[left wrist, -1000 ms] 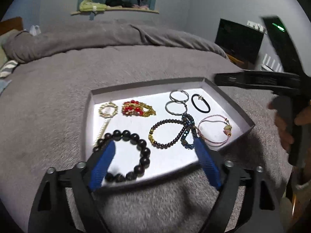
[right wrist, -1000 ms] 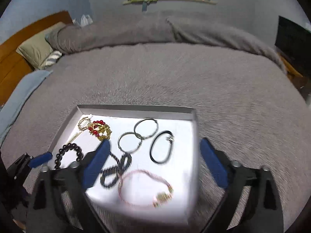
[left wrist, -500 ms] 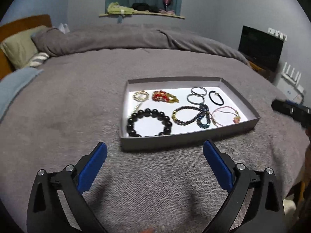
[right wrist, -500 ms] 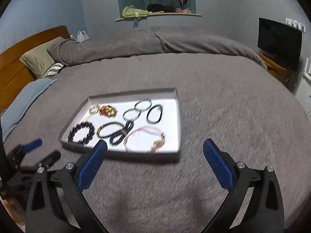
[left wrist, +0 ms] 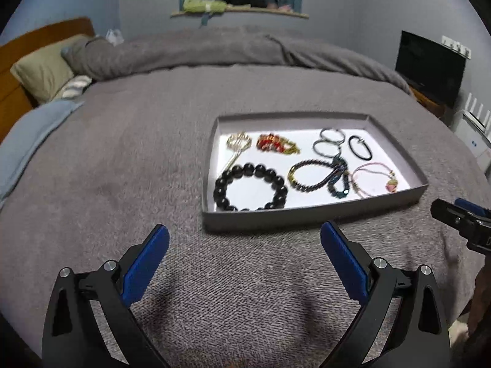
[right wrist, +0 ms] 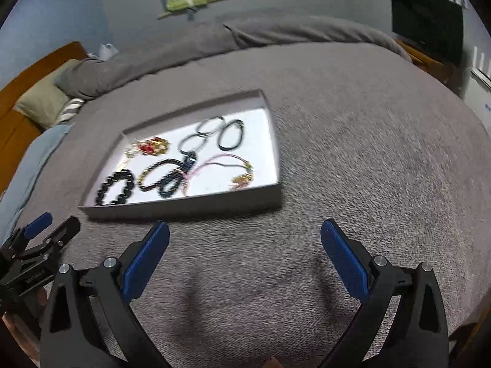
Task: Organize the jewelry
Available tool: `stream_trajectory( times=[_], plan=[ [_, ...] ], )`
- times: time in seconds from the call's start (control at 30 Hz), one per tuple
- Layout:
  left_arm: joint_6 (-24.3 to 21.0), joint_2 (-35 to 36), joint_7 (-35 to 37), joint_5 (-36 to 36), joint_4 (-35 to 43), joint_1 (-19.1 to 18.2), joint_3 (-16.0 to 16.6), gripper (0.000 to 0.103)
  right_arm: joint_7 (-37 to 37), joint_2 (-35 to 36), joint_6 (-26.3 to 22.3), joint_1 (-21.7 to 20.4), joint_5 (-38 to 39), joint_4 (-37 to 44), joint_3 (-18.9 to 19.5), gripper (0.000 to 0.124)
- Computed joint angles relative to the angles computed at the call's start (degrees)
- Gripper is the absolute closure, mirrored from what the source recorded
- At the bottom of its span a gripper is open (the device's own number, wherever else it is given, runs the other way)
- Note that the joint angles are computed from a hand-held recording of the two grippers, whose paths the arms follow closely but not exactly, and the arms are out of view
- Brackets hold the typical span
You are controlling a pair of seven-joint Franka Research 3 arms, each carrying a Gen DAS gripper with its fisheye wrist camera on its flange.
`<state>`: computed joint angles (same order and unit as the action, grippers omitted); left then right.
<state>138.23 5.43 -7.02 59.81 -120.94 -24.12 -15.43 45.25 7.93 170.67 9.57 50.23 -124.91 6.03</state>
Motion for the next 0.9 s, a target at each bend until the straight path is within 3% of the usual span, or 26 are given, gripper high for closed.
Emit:
stream_trajectory(
  times=[0.23,0.4,0.53,0.9],
  plan=[
    [-1.66,1.85,3.79,-3.41,1.33,0.20,0.35,0.005,5.64,2.49,0.79,0.23,-7.88,0.95,-1.03,0.026],
    [0.99,1.56,3.87,-3.09,0.81,0.24,0.86,0.005,7.74,2.91,5.25,0.45,-10.98,-0.19,-0.56,0.026],
    [0.56,1.38,2.53,-2.75,0.54,0.15,0.85,0.005,3.33,2.57,5.55,-2.46,-6.84,-0.30,3.02,0.026],
    [0.25,1.18,1.43,-1.48,0.41,-0.02,0.67,0.005,-1.00,2.00,5.18,-2.03,-2.18,-0.28,3.02,0.026]
  ],
)
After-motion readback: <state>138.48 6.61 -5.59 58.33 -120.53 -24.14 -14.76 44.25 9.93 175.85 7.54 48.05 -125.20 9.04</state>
